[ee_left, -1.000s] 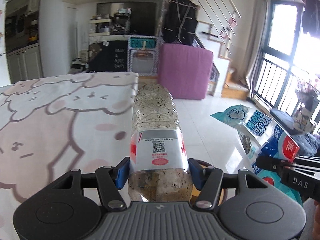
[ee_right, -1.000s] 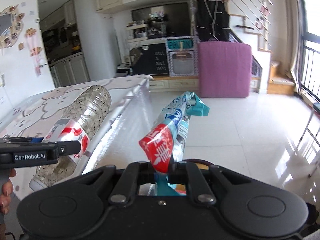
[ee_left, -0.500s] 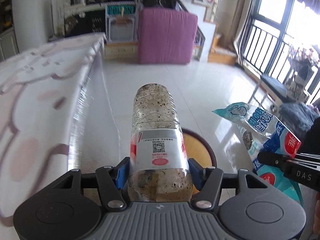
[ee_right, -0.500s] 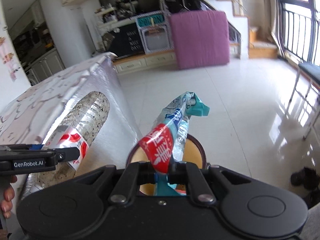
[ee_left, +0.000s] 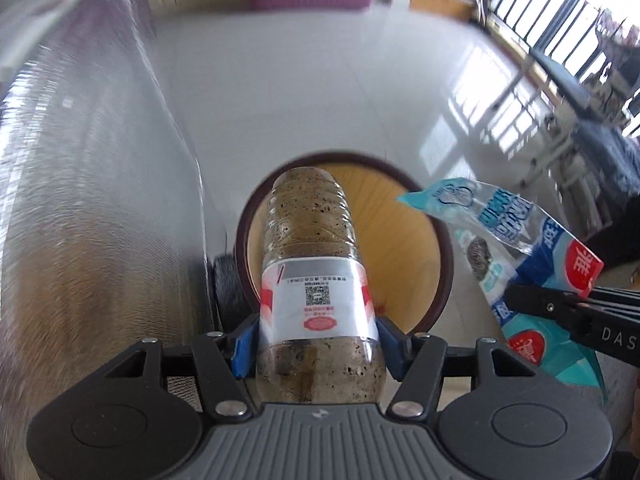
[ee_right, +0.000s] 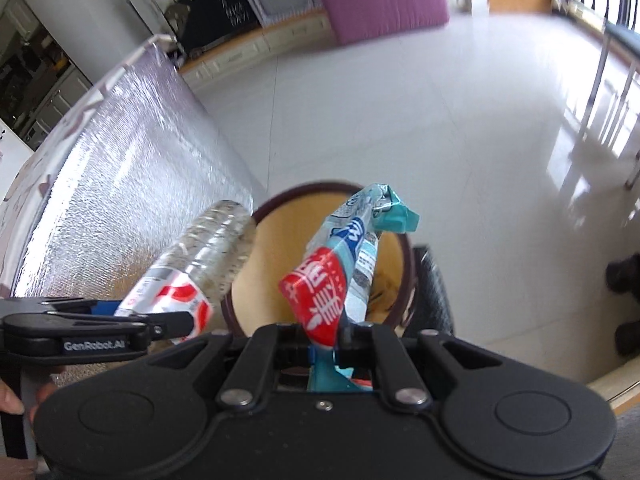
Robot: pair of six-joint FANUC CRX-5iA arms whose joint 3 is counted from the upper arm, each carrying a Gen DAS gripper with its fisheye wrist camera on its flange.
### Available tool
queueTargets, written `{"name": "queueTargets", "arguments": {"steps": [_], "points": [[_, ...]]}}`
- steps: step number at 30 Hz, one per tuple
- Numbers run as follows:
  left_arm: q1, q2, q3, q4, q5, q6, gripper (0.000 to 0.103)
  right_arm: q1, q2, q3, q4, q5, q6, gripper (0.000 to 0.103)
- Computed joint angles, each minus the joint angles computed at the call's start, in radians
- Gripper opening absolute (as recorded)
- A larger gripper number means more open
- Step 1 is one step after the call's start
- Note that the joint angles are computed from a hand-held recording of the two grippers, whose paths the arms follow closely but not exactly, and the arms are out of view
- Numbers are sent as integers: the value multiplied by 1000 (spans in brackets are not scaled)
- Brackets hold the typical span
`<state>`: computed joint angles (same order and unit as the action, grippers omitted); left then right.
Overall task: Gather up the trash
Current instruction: 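Lift the bottle and blue bag and carry both over the wastebasket, then lower both grippers into the wastebasket and open them to drop bottle and bag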
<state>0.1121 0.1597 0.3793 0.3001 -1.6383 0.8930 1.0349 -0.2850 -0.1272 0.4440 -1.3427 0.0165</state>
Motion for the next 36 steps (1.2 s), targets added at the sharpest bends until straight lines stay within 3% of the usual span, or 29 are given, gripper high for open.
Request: {"name": "queueTargets", "arguments": {"steps": [6, 11, 19, 25, 30, 36], "points": [[-72, 180, 215, -85, -129, 86, 62, -184, 55, 48, -233, 128, 107, 9], [-107, 287, 312, -112, -204, 150, 62, -337, 122, 59, -409, 219, 135, 9], [-151, 447, 419, -113, -279, 291, 62, -455, 295, 161, -551, 154, 293, 9], [-174, 472, 384, -117, -227, 327, 62, -470, 424, 250, -552, 74, 416, 12], [-166, 478, 337, -109, -182, 364, 61, -466, 475, 259, -554, 115, 441, 11], [-175, 443, 276, -105, -98, 345, 61, -456, 436, 212, -553, 188, 369, 9]]}}
